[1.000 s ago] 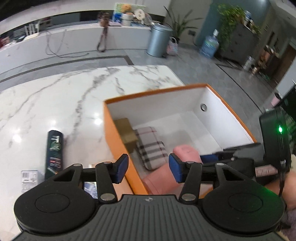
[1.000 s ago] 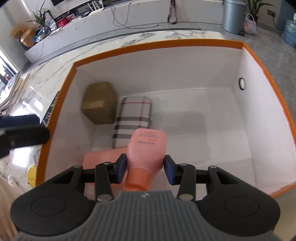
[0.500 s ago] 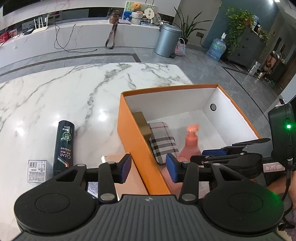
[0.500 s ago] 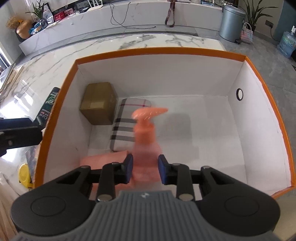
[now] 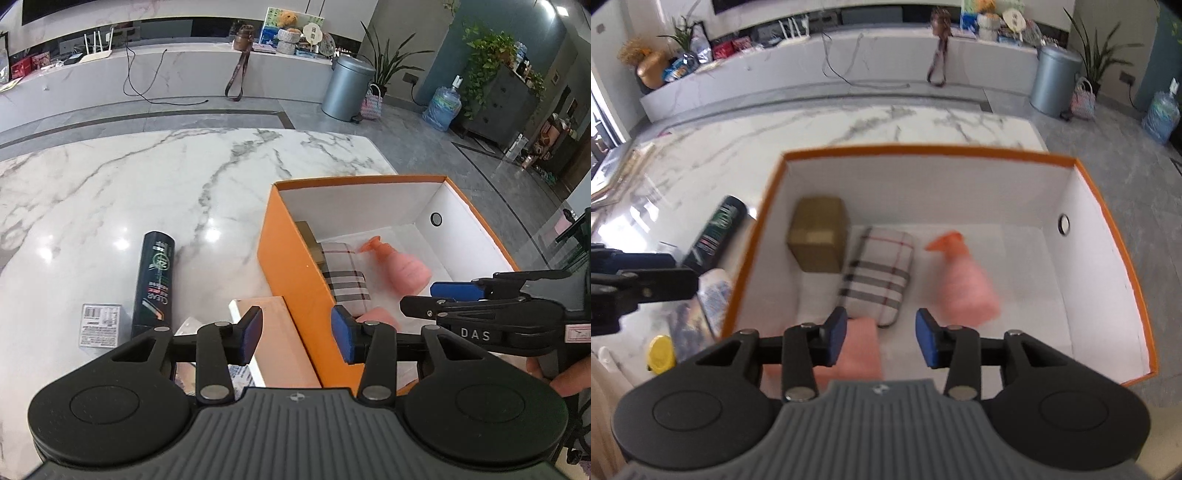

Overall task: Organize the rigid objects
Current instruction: 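Withdraw both open tools back toward the remaining items on the table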

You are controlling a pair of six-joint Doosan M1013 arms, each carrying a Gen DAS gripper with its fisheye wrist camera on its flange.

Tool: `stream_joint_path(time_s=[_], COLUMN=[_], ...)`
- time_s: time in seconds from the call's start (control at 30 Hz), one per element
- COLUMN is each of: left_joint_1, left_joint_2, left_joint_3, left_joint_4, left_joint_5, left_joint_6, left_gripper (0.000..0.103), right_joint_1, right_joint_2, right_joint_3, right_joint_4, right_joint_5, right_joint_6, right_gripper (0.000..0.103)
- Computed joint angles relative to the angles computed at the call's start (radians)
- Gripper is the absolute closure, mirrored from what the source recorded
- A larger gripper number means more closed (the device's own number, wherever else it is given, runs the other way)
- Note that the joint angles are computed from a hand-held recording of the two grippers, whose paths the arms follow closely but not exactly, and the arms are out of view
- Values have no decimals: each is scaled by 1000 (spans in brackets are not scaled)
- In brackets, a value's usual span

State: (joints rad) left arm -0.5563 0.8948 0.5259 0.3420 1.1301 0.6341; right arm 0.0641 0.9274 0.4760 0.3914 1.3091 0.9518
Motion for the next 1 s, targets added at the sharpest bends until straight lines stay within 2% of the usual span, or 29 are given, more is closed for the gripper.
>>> stream_joint_path(time_s=[0.3, 0.47, 0.7, 0.8, 1.0], left_joint_1=[-10, -19, -33, -32, -14], left_joint_2=[-88, -130, -181, -196, -222], left_joint_3=[142, 215, 312, 344, 396], left_joint_4=[73, 137, 232, 243, 182], left_joint_5=[-52, -69, -68, -53, -46], left_joint_6=[-82, -139, -201, -224, -224], left_gripper=[52, 55, 54, 51, 51], right_joint_1=[11, 21, 48, 59, 83], right_joint_2=[-98, -144, -188, -197, -202], right_joint_3=[149, 225, 305, 326, 347], right_joint_4=[118, 178, 202, 190, 161], right_joint_5=[-88, -108, -124, -121, -114], right_joint_6=[-124, -185, -269, -289, -308], right_gripper=[61, 56, 56, 56, 57])
